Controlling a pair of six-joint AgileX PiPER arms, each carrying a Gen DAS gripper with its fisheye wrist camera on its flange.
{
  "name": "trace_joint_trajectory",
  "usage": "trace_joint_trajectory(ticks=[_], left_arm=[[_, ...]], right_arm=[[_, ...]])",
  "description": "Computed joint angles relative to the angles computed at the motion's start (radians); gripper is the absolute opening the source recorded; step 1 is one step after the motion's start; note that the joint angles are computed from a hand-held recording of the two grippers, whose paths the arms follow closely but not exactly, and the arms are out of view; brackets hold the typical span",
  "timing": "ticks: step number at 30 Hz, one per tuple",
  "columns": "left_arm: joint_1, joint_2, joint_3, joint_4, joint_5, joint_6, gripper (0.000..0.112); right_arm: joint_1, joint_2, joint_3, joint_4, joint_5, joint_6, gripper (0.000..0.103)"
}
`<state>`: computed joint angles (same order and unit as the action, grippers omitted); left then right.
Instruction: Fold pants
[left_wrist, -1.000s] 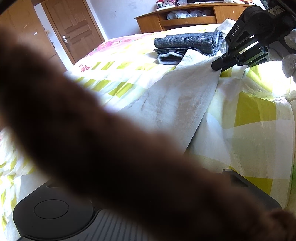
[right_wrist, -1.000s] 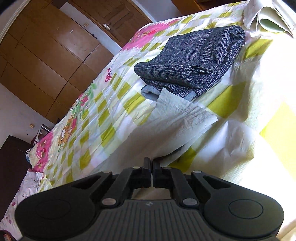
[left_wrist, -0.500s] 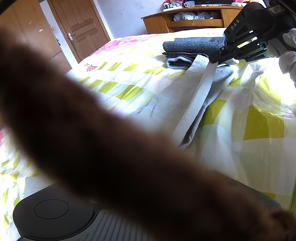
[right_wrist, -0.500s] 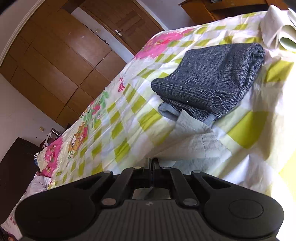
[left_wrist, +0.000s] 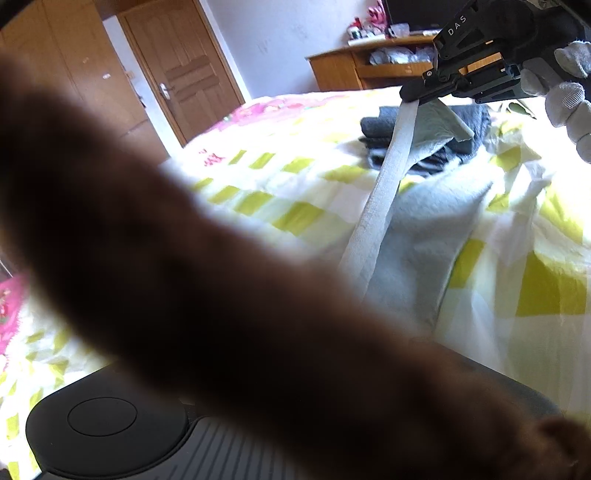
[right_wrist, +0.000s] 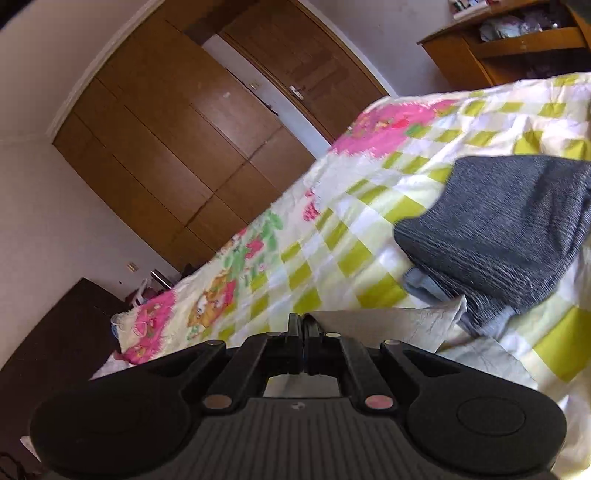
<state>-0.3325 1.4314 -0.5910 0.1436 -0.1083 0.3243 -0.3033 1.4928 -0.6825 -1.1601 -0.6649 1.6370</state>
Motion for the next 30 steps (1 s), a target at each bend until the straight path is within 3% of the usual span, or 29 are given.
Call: trace_joint_trajectory(ticks=[2, 3, 5, 8, 11, 14, 23, 27, 30], left_arm=[[-0.017, -0.052, 0.058, -0.2, -0.121, 0.2, 0.033], [-0.039, -0.061, 0.096, -0.298, -0.221, 0.3, 0.034], [-0.098, -0.059, 0.134, -0.464, -0.323, 0.458, 0.033], [-0.107, 0.024, 0.109, -0.427, -0.249, 0.411, 0.036], [-0.104, 0.113, 0.098, -0.333, -0.195, 0.338, 0.035], [-0.091, 0.131, 0.107, -0.193, -0.167, 0.198, 0.034], [-0.09, 0.102, 0.121, -0.158, -0.175, 0.161, 0.034], [-0.099, 0.129, 0.107, -0.151, -0.155, 0.165, 0.033], [-0.106, 0.131, 0.113, -0.159, -0.158, 0.165, 0.031]], right_arm=[[-0.012, -0.033, 0.04, 0.123, -0.108, -0.123, 0.02], [-0.012, -0.041, 0.065, 0.175, -0.148, -0.18, 0.019], [0.01, -0.044, 0.089, 0.2, -0.108, -0.238, 0.019], [0.013, 0.036, 0.096, 0.106, 0.044, -0.152, 0.019], [-0.039, 0.106, 0.131, 0.073, 0.083, -0.121, 0.019], [-0.077, 0.125, 0.152, 0.046, 0.072, -0.099, 0.019], [-0.117, -0.031, 0.236, 0.049, 0.026, -0.098, 0.019], [-0.071, 0.011, 0.241, 0.122, 0.145, -0.166, 0.022], [-0.137, 0.042, 0.252, 0.063, 0.073, -0.117, 0.023]])
